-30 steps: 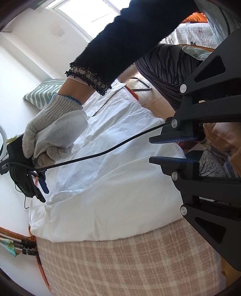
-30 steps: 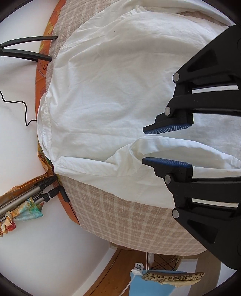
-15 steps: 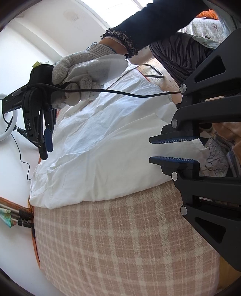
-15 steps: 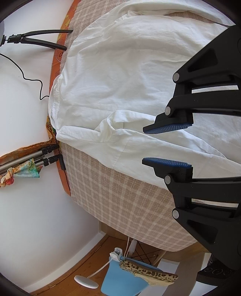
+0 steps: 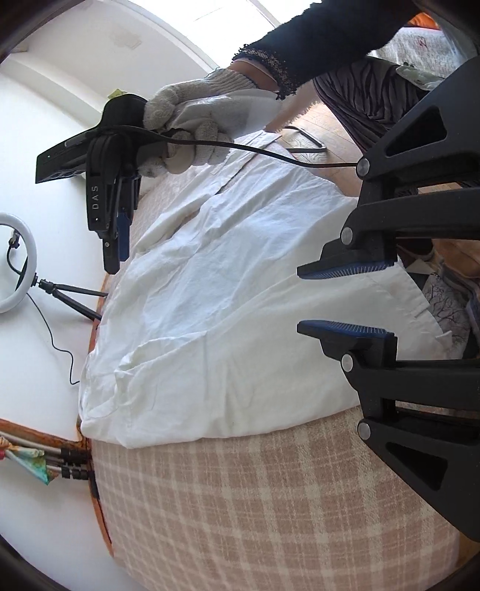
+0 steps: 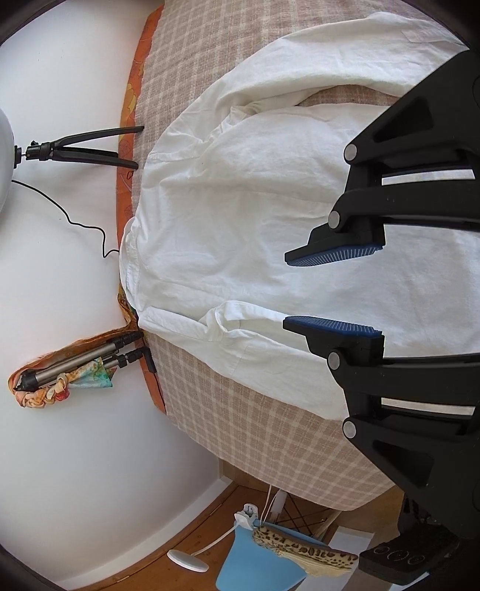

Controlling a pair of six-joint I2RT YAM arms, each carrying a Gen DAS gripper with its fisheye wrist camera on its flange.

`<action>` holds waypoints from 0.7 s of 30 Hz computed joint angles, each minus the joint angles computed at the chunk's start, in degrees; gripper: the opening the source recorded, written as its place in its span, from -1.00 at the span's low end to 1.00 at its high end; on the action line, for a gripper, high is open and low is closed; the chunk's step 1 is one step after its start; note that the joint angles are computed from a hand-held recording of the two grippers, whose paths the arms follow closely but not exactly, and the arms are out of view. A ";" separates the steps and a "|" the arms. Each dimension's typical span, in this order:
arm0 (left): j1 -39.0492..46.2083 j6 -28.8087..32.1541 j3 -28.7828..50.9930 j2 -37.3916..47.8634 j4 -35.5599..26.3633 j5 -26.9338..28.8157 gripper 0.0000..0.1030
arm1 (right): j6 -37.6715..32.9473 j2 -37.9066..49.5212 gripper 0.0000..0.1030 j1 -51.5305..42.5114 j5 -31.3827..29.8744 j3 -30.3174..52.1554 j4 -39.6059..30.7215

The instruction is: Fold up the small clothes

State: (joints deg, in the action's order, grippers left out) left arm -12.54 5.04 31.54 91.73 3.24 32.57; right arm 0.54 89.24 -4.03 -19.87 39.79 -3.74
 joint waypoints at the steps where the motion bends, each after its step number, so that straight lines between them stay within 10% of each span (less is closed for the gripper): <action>1: -0.61 -1.08 0.52 0.17 0.67 0.30 -0.20 | -0.93 -1.08 -0.24 -1.99 -0.46 -0.68 -0.53; 21: -13.15 -8.03 10.79 10.11 4.93 -1.92 -0.16 | -22.82 2.12 -0.07 -46.69 -12.67 5.70 -14.93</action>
